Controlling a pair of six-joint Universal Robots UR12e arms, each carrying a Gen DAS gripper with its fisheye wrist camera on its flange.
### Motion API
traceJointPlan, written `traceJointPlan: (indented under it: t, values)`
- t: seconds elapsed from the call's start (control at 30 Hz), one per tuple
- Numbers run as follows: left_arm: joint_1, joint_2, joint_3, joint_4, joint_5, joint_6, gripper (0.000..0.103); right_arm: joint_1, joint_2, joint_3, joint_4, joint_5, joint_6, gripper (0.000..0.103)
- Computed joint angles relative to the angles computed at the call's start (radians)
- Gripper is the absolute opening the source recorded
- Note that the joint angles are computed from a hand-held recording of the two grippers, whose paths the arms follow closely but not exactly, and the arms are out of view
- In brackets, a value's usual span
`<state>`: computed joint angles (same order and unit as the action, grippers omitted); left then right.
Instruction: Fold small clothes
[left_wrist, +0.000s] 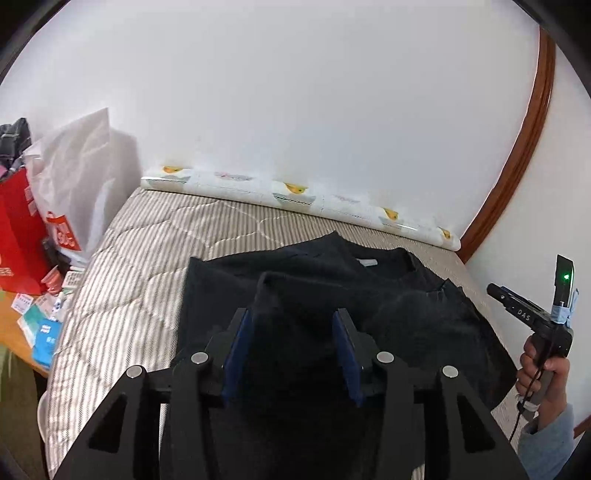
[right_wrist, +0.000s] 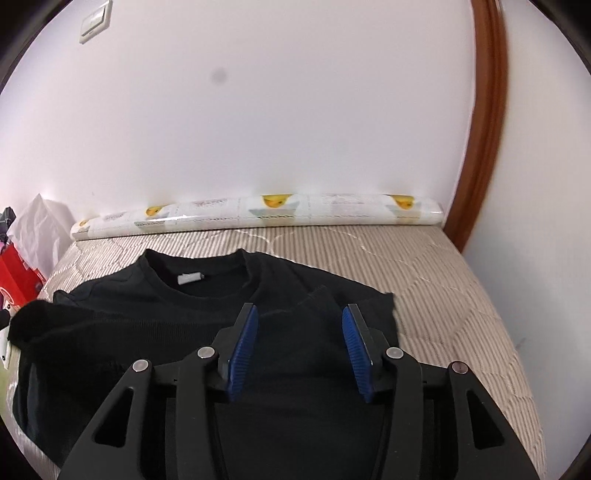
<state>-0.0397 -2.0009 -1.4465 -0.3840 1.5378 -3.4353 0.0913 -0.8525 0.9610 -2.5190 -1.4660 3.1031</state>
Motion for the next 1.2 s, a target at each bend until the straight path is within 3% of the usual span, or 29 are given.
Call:
traceJointPlan:
  t: [0.13, 0.3, 0.5, 0.73, 0.97, 1.03, 1.07, 1.1, 1.13, 1.2]
  values:
    - [0.005, 0.027, -0.050, -0.009, 0.019, -0.001, 0.049, -0.010, -0.034, 0.055, 0.017, 0.006, -0.013, 0.048]
    - [0.021, 0.039, -0.089, -0.026, -0.029, -0.031, 0.049, -0.009, -0.053, 0.107, 0.039, -0.001, -0.048, 0.048]
    - [0.027, 0.019, -0.070, -0.075, -0.008, -0.037, 0.049, -0.010, -0.041, 0.111, 0.072, -0.029, -0.079, 0.049]
    - [0.038, -0.045, 0.019, -0.111, 0.026, -0.049, 0.048, -0.016, 0.025, 0.015, 0.092, -0.070, -0.042, 0.053]
    - [0.044, -0.119, 0.136, -0.205, 0.023, 0.006, 0.047, -0.020, 0.143, -0.199, 0.262, -0.009, -0.055, 0.053]
    - [0.048, -0.132, 0.155, -0.234, 0.011, 0.012, 0.032, -0.019, 0.181, -0.267, 0.324, -0.003, -0.053, 0.053]
    - [0.052, -0.137, 0.161, -0.245, -0.018, 0.014, 0.030, -0.019, 0.195, -0.293, 0.348, 0.001, -0.047, 0.052]
    - [0.049, -0.140, 0.165, -0.249, -0.008, 0.018, 0.028, -0.019, 0.208, -0.314, 0.366, 0.016, -0.046, 0.046]
    - [0.040, -0.143, 0.166, -0.240, 0.033, 0.020, 0.017, -0.020, 0.211, -0.316, 0.367, 0.029, -0.054, 0.033]
    - [0.037, -0.141, 0.157, -0.201, 0.038, 0.016, 0.011, -0.017, 0.214, -0.315, 0.359, 0.022, -0.080, 0.023]
